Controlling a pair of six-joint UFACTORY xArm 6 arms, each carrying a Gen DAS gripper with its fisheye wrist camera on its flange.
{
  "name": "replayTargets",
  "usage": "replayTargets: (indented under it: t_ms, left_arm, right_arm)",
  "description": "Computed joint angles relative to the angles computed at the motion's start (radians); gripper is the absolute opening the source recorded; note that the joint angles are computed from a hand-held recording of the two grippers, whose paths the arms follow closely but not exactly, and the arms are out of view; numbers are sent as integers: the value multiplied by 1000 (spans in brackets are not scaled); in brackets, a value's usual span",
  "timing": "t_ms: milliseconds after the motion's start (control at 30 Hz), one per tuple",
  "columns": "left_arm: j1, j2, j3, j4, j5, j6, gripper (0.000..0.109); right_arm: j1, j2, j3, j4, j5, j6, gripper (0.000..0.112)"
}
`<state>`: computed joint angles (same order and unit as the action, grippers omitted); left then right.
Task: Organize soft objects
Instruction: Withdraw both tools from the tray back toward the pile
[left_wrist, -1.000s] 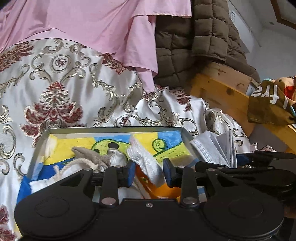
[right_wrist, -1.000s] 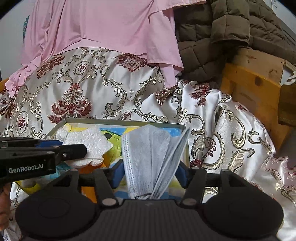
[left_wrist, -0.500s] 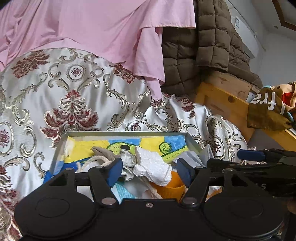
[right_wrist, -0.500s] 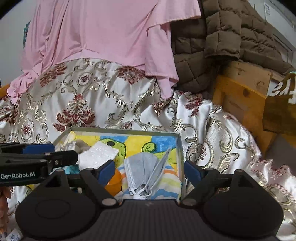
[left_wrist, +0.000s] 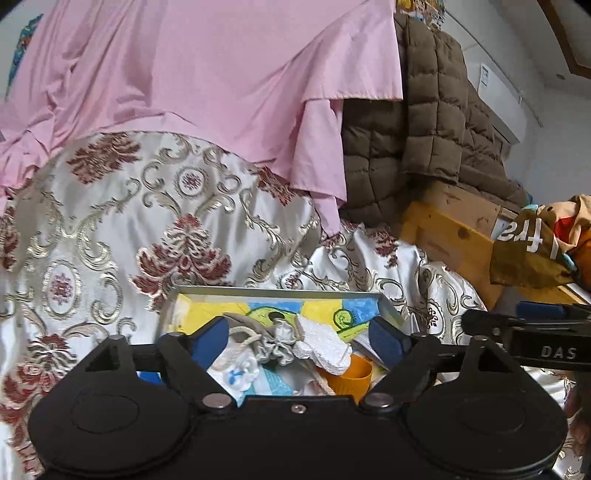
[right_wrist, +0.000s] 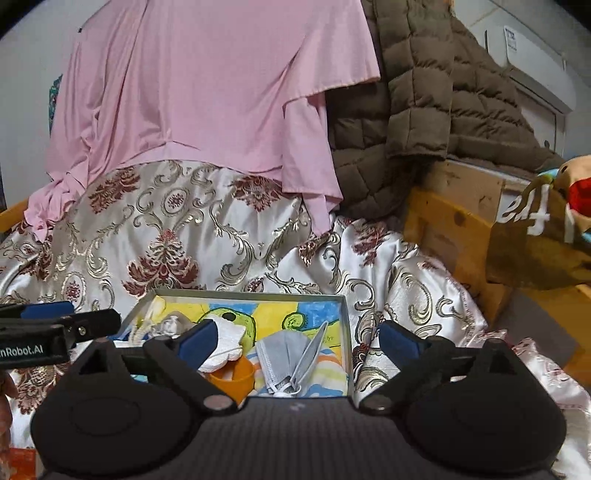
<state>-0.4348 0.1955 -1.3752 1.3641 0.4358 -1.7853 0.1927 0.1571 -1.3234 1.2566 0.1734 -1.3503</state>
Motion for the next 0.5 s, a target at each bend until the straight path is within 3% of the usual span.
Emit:
replayTargets:
  t_ms: [500]
  left_arm:
    - [-125, -239, 220, 77, 141, -138, 98]
  right_arm:
    - [-9, -285, 252, 134, 22, -125, 102]
